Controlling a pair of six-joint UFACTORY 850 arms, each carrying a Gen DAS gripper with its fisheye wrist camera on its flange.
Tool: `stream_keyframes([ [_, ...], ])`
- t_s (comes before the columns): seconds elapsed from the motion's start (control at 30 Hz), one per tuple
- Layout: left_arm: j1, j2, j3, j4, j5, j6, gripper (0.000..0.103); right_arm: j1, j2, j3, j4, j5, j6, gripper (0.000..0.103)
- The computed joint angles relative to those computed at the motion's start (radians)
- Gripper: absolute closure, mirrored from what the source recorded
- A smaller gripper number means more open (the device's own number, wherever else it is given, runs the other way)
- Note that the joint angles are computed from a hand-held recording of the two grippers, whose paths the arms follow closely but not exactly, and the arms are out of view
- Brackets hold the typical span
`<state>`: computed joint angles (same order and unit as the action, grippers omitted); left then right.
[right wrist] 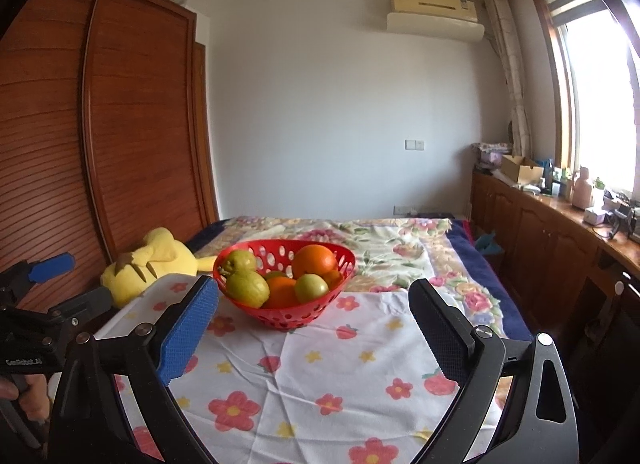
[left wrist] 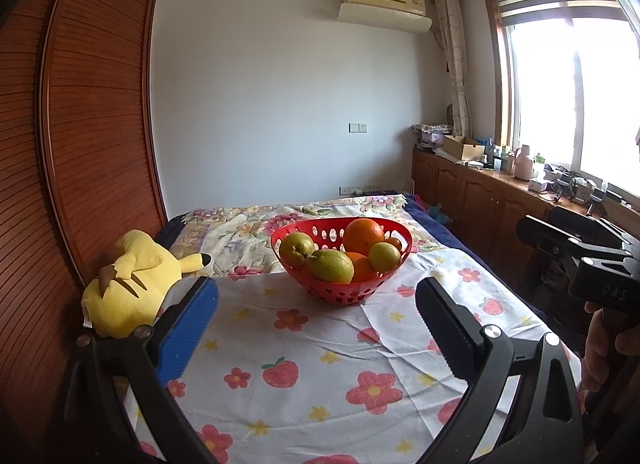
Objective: Organize fruits
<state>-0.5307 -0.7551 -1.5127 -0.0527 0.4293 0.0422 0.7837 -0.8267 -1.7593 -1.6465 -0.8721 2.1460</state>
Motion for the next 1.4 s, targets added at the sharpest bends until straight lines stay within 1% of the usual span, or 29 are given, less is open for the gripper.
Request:
stream_keyframes([
  [0.13, -0.002, 0.012, 0.029, 0.001, 0.018, -0.004, 0.003, 0.018, 0.001, 0.007, 0.014, -0.026, -0.004, 0.005],
  [0.47, -0.001, 0.036, 0.071, 0.021, 0.030, -0.021, 0.003, 0.033, 0.001, 0.032, 0.025, -0.024, 0.020, 0.006],
  [0.73, 0.004, 0.040, 0.078, 0.046, 0.028, -0.056, 0.003, 0.034, 0.004, 0.036, 0.029, -0.022, 0.014, 0.006],
  [1.4, 0.002, 0.046, 0.085, 0.038, 0.028, -0.049, 0.003, 0.039, -0.003, 0.024, 0.037, -0.028, 0.010, 0.006],
])
